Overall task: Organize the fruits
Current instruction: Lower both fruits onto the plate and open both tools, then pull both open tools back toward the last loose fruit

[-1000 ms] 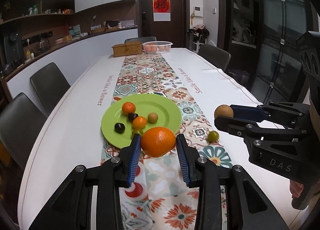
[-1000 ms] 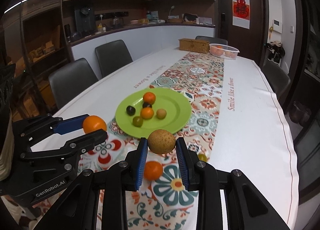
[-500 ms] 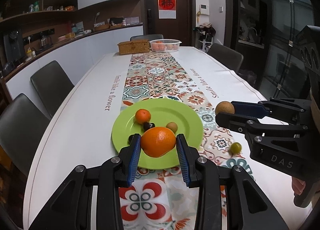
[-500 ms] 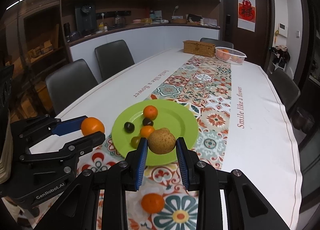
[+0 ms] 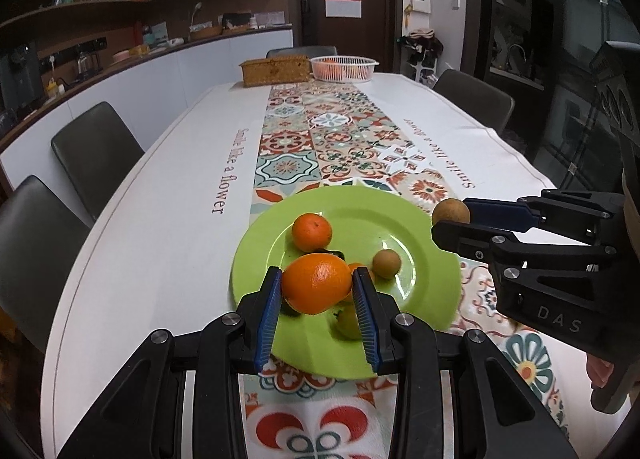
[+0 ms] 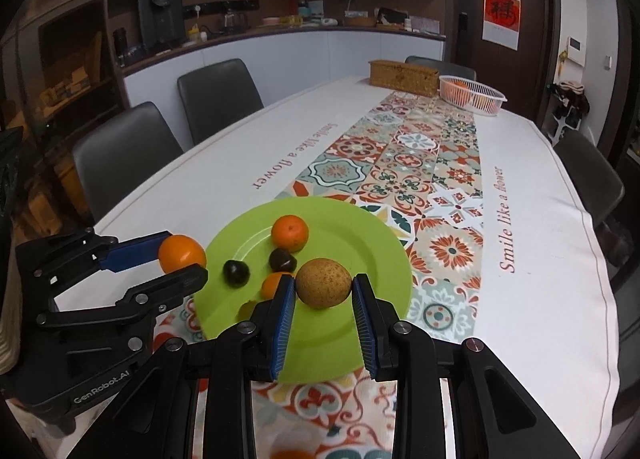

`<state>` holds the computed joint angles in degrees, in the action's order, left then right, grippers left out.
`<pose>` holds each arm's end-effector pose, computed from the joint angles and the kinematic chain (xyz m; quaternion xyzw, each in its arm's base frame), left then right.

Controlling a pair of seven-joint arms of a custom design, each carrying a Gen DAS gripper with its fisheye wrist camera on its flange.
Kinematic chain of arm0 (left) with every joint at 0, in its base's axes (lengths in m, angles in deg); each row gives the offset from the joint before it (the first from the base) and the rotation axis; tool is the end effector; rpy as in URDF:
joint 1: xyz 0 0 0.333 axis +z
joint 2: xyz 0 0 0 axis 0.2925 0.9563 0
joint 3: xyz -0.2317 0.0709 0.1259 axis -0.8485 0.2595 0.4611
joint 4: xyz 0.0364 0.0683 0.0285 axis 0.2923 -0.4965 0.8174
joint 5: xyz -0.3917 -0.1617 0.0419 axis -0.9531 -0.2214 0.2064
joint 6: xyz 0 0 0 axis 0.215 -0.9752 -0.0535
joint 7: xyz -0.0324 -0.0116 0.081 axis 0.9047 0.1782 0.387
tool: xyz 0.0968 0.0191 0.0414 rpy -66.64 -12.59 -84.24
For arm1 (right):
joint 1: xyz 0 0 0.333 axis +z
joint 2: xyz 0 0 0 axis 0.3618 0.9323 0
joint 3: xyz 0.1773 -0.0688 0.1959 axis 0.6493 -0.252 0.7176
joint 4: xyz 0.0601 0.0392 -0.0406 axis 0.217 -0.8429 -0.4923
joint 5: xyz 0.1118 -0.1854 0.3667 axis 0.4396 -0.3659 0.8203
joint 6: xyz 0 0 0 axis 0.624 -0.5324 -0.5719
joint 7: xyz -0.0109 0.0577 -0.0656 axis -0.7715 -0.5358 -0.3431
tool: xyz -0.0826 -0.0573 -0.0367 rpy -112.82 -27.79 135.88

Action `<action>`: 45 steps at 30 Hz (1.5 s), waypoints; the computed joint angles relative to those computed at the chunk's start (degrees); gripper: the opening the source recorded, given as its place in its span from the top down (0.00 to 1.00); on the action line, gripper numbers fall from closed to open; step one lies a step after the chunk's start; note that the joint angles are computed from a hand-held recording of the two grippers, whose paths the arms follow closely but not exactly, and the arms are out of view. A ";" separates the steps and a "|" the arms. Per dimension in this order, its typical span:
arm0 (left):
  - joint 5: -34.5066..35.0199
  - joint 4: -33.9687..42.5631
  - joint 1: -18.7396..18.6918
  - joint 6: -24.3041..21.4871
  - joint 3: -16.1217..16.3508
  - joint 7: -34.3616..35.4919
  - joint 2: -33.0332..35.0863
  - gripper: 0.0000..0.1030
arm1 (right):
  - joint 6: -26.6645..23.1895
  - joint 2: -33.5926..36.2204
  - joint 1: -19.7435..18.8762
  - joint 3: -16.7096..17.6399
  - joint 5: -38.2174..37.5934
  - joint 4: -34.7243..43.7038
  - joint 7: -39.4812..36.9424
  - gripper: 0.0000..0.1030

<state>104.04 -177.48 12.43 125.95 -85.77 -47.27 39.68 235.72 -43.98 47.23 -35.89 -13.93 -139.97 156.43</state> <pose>0.4446 -0.2247 0.4069 -0.6615 0.6362 -0.2662 0.2946 0.5091 0.3342 0.4182 -0.8204 0.4172 -0.1615 0.3562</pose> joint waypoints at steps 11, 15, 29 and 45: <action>-0.71 3.20 0.34 1.29 2.30 2.88 6.25 0.65 | -4.30 8.43 0.64 -1.60 -9.15 9.17 7.19 0.70; -0.33 4.04 0.36 1.00 2.65 2.98 7.44 0.65 | -5.07 10.18 1.05 -2.18 -10.76 10.92 8.52 0.70; 0.11 2.47 -0.64 -1.15 2.21 0.40 4.32 0.61 | -2.24 6.51 1.12 -3.13 -15.68 6.18 13.32 0.60; -4.66 -3.55 -6.24 -9.74 -2.59 -3.40 -11.28 0.35 | 1.89 -11.94 2.26 -2.52 7.40 -10.97 -5.18 0.59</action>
<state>99.38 -181.03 6.19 116.20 -88.36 -50.67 28.40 237.60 -55.93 49.49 -38.41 -6.53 -150.93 151.25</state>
